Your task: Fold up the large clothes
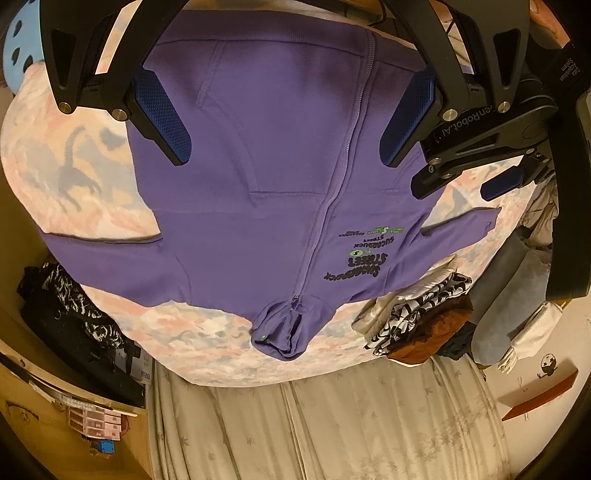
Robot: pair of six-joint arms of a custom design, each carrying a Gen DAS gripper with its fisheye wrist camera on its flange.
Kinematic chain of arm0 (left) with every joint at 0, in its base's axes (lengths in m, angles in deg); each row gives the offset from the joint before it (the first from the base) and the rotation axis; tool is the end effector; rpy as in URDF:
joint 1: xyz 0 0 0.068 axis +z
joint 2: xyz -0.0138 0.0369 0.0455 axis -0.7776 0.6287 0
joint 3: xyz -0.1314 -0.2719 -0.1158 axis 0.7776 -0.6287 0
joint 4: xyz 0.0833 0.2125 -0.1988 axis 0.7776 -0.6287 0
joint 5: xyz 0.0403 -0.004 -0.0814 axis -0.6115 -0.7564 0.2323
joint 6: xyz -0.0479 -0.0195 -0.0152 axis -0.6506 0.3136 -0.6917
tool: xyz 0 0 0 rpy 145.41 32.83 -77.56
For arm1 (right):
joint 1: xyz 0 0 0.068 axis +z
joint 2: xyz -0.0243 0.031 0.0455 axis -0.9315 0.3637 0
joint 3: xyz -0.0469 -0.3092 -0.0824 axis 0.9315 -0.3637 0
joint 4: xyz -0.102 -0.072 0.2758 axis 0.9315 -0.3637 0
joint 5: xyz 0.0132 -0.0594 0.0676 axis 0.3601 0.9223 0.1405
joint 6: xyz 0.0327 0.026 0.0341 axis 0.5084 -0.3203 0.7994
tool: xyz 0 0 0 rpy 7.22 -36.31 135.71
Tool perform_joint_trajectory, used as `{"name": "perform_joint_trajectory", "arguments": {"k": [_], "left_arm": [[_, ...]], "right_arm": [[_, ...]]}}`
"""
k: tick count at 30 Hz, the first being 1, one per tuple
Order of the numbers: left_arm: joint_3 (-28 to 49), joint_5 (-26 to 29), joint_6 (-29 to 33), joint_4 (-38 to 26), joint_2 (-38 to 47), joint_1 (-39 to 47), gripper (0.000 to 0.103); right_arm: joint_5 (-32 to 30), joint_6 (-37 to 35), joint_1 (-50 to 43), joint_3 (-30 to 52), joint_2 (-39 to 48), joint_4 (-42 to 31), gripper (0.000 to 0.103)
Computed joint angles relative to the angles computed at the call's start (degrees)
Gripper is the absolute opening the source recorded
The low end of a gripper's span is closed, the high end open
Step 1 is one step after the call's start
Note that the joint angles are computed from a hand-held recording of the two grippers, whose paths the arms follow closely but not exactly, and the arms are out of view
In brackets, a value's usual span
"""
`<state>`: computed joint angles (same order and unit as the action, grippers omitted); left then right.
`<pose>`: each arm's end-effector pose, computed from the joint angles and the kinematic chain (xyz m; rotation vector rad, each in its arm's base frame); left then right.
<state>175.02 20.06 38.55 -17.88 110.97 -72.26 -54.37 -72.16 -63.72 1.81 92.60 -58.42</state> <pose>0.3304 -0.1122 0.4488 -0.3194 2.4288 0.1791 0.2943 0.0367 0.4384 -0.3569 2.4143 0.3872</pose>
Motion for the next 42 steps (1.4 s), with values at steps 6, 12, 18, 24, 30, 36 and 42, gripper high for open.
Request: {"name": "perform_joint_trajectory", "arguments": {"k": [6, 12, 18, 24, 30, 36, 42], "left_arm": [[0.0, -0.1, 0.1, 0.1, 0.2, 0.1, 0.094], [-0.6, 0.3, 0.1, 0.5, -0.1, 0.4, 0.094], [-1.4, 0.6, 0.4, 1.0, -0.5, 1.1, 0.094], [-1.9, 1.1, 0.5, 1.3, -0.8, 1.7, 0.094], [-2.1, 1.1, 0.6, 1.4, -0.9, 1.8, 0.094], [-2.2, 1.1, 0.6, 1.5, -0.9, 1.8, 0.094], [-2.7, 1.4, 0.4, 1.8, -1.2, 1.9, 0.094]], "right_arm": [[0.1, 0.5, 0.4, -0.7, 0.3, 0.7, 0.103], [0.2, 0.8, 0.8, -1.1, 0.4, 1.2, 0.103], [0.3, 1.3, 1.4, -1.1, 0.7, 1.4, 0.103], [0.8, 2.1, 2.4, -1.8, 0.6, 2.2, 0.103], [0.5, 1.9, 2.1, -1.8, 0.5, 2.0, 0.103], [0.7, 2.2, 2.4, -2.0, 0.5, 2.2, 0.103], [0.4, 1.8, 2.0, -2.0, 0.4, 2.2, 0.103]]}}
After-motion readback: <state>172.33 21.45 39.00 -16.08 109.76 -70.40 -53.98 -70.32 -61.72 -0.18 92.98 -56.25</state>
